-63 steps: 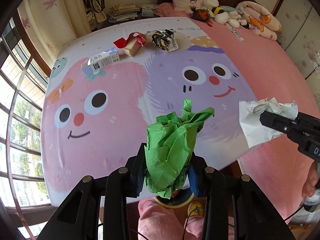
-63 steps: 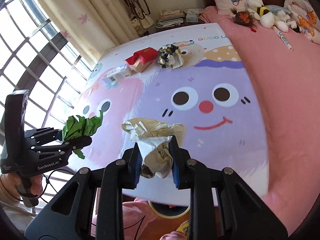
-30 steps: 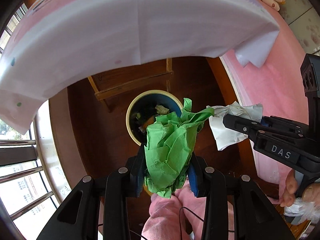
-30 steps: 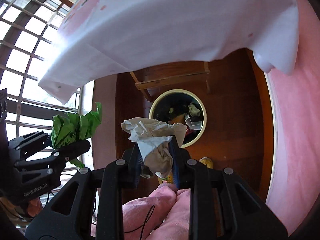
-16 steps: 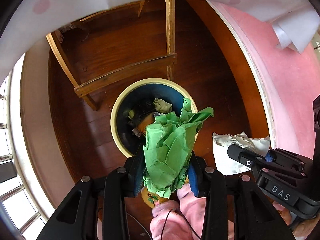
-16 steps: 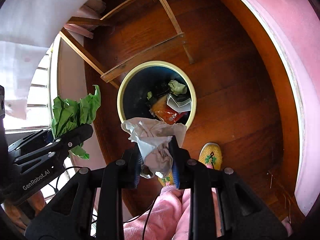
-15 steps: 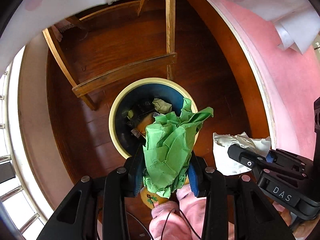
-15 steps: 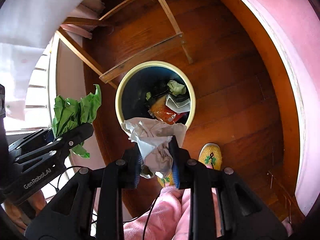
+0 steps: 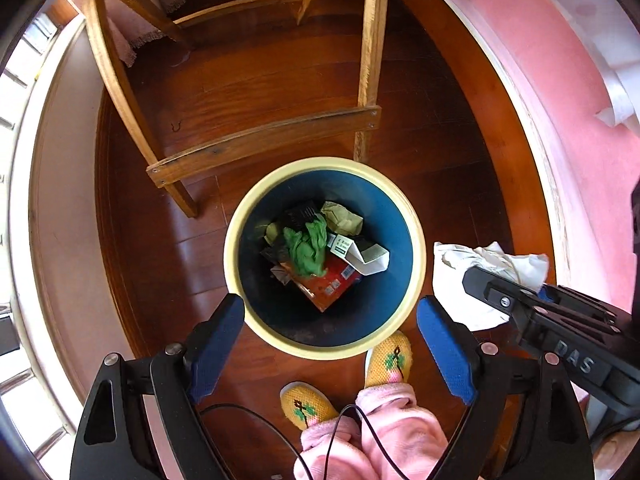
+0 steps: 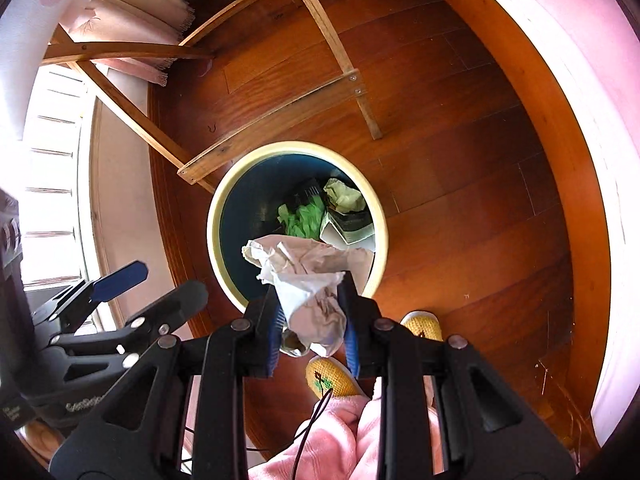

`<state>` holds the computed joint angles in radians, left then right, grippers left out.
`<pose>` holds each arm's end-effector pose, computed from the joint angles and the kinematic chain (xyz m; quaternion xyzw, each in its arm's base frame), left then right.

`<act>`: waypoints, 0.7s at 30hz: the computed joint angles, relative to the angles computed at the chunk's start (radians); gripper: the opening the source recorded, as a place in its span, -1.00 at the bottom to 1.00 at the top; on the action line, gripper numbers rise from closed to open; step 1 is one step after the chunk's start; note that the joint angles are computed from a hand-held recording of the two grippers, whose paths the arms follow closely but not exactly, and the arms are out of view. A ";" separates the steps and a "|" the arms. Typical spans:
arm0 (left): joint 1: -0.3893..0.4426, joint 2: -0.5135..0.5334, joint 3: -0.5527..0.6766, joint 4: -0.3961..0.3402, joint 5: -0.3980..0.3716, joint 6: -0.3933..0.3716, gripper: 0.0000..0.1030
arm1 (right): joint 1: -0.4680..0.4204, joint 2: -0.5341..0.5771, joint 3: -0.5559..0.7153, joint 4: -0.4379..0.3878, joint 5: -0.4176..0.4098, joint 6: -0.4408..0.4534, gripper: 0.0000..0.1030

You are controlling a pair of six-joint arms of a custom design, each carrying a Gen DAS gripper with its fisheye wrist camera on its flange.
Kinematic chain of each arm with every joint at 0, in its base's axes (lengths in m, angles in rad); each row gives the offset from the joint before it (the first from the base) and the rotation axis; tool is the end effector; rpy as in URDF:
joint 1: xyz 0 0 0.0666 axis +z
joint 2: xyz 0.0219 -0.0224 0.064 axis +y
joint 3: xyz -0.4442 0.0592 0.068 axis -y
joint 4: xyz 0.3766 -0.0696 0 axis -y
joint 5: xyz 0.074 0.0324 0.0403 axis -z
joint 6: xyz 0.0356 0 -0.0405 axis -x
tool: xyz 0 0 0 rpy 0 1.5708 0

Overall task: Collect trash
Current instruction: 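Open the left tool and right tool to drop green paper and tissue into the bin, then move both tools back over the bed toward the milk carton and red box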

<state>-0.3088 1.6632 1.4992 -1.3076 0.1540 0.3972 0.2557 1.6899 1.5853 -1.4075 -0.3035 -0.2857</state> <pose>0.4867 -0.1614 0.3965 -0.0402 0.9950 -0.0892 0.0198 0.5033 0.1422 0.4165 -0.0104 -0.9880 -0.1534 0.0125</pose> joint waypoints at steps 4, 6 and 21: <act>0.030 -0.055 -0.025 -0.003 -0.011 0.032 0.73 | 0.022 0.038 0.038 -0.014 -0.004 -0.005 -0.56; 0.047 -0.083 -0.035 -0.016 -0.015 0.047 0.73 | 0.035 0.054 0.059 -0.023 -0.010 -0.006 -0.56; 0.099 -0.214 0.126 -0.239 -0.049 0.095 0.73 | 0.096 0.102 0.306 -0.169 -0.027 -0.045 0.36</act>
<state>-0.2094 1.4488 1.6253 -1.5467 0.1052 0.4925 0.3513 1.7922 1.8915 -1.5763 -0.3305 -0.3304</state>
